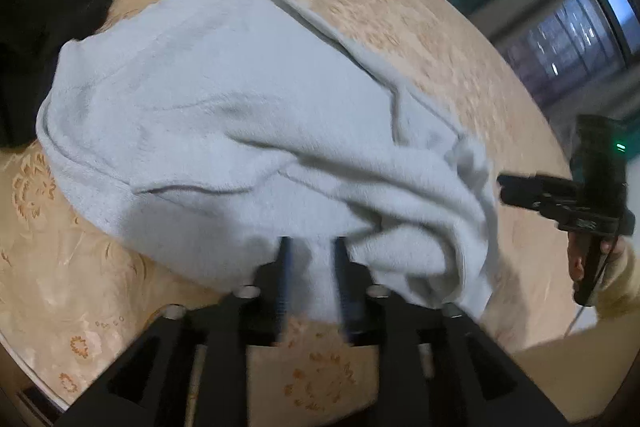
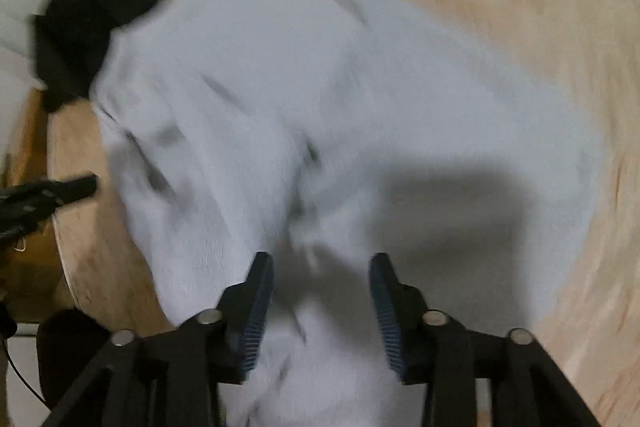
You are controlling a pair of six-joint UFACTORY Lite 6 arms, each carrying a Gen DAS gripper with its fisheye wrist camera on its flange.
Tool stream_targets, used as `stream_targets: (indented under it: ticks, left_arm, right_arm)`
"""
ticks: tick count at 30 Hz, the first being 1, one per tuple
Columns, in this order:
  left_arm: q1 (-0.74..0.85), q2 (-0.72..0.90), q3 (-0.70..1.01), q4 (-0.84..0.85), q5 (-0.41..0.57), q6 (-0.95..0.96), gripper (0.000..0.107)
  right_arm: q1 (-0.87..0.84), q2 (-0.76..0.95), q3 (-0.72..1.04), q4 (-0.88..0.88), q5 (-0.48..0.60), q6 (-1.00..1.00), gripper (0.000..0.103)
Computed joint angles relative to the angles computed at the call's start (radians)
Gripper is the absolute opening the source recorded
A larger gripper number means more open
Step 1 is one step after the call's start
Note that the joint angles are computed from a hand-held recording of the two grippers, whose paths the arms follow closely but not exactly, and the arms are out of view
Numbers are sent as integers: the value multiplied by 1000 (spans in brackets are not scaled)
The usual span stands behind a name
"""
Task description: Fold clothes
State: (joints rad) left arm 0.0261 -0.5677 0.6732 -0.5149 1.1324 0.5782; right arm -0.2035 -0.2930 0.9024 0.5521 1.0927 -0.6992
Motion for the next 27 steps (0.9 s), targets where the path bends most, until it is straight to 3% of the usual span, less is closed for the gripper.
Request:
stream_targets:
  ticks: [1,2,5,9,10,12,13,18,23,27]
  left_arm:
    - [-20,28,7,-13,-25,-30,44]
    - [-9,58,11,-31,-36,-45,47]
    - [91,91,3,-77,-5,-31,49]
    - [182,81,-19,-85,25,-23,49]
    - [191,85,-23,-95,24,-20,49]
    - [185,94,-24,-102,7,-28,49]
    - [167,100,-22,-97,-10,-41,49]
    - [-74,159,-1,-39,-106,-62,49]
    - [-526,167,-45,229,-207,-181,48]
    - [-546,147,-91,279,-183,-142,46]
  right_arm:
    - [52,27,50,23,-31,-23,59]
    - [110,75,99,52,-58,-49,63]
    - [279,291,270,148,-107,-134,77]
    - [461,684,579,90,-102,-40,78]
    - [485,773,662,67,-84,-3,76]
    - [501,905,780,52,-36,48,44]
    - [490,921,783,68,-12,50,11]
    - [341,711,544,259,-56,-40,10]
    - [41,503,403,397,33,-48,9]
    - [-236,444,327,392,51,-31,9]
